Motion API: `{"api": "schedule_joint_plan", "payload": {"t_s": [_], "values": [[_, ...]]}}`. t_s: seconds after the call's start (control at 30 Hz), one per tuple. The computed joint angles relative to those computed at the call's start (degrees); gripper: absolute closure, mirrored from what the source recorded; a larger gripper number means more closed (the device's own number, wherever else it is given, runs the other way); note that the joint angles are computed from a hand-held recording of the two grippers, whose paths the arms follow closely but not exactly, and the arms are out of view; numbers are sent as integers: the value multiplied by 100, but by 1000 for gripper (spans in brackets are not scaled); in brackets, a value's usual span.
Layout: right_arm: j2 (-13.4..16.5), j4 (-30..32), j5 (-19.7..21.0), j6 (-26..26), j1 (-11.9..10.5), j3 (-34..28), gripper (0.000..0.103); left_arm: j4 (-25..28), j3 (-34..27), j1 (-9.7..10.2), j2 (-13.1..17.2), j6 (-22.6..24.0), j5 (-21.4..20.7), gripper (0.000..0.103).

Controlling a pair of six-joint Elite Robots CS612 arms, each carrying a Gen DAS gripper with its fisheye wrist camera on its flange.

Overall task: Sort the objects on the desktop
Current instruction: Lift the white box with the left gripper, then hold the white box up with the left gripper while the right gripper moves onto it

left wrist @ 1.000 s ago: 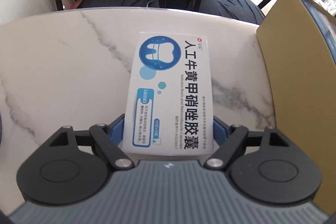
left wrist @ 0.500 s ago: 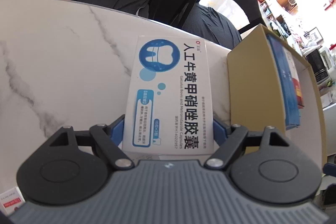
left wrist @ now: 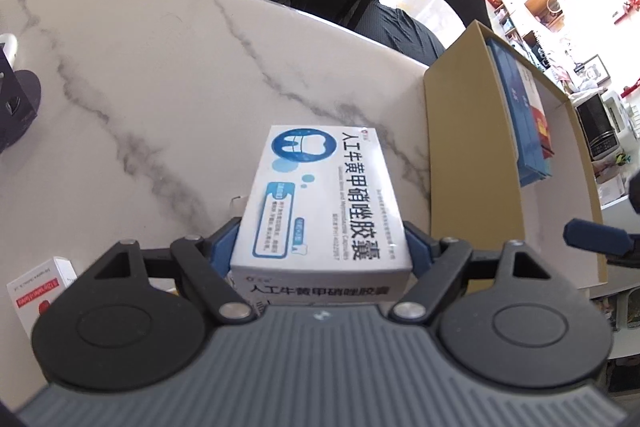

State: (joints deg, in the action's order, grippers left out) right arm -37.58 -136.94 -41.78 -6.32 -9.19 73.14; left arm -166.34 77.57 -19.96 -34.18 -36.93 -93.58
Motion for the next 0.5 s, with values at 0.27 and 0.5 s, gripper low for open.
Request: {"api": "schedule_joint_plan", "payload": {"t_s": [0.27,0.5], "values": [[74,293,-118,71,178,-84,20,-84,155,-29,-63,74,79,22],[168,613,-222,-141,343,-217,19,-75,238,0,-56,72,-60,22]]}}
